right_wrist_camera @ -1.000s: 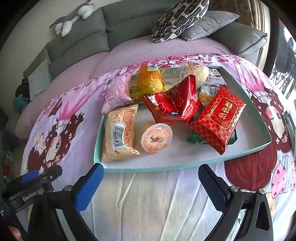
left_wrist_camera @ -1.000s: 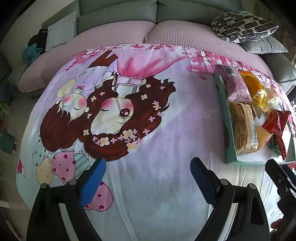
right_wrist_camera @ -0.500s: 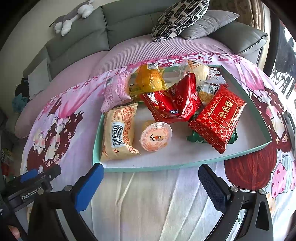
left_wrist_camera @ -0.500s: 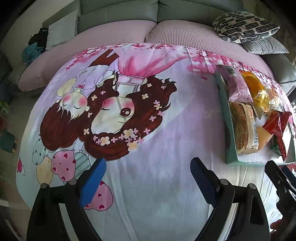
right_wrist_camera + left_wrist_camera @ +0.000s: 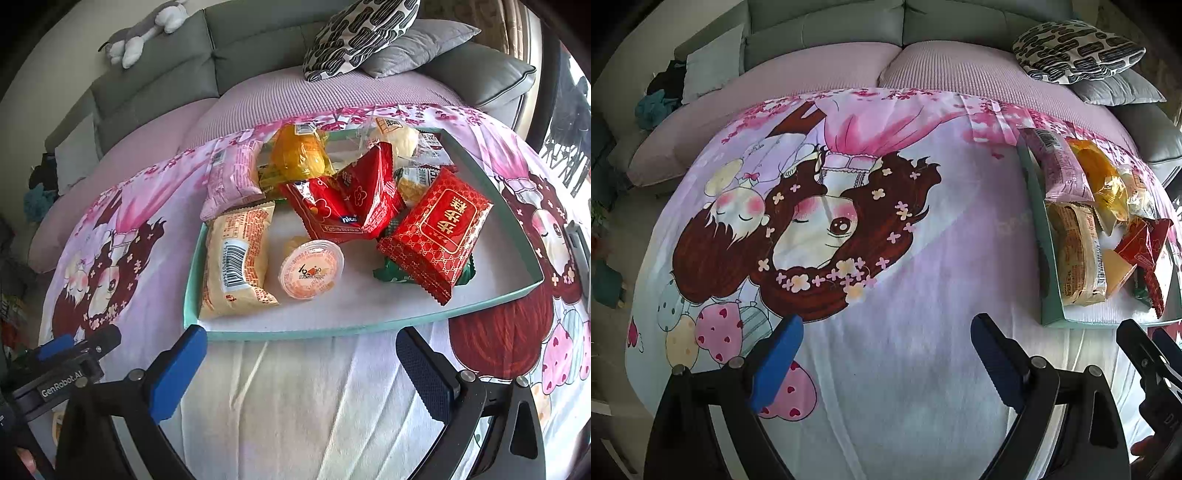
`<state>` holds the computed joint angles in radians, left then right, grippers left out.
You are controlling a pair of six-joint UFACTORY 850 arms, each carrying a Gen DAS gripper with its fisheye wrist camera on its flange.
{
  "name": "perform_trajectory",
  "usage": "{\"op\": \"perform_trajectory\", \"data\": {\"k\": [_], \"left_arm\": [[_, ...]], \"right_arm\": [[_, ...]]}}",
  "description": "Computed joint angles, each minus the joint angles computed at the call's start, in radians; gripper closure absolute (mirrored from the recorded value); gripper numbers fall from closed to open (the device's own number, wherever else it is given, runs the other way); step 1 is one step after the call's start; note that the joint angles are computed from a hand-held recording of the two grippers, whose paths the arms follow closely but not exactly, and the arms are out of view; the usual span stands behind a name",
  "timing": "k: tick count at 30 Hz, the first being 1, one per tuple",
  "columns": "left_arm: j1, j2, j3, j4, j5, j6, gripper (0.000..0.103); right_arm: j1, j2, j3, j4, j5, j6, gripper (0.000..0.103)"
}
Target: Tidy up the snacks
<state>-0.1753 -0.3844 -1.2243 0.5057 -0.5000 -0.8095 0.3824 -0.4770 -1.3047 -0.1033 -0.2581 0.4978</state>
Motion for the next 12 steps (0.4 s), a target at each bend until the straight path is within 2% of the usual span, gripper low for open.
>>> {"op": "perform_trajectory", "data": {"k": [12], "left_arm": [[-0.002,0.008,0.008,0.021,0.011,-0.018,0.011]], "right_arm": [[-0.001,-0.002,-0.003,0.019,-0.005,-0.021,0.0]]}}
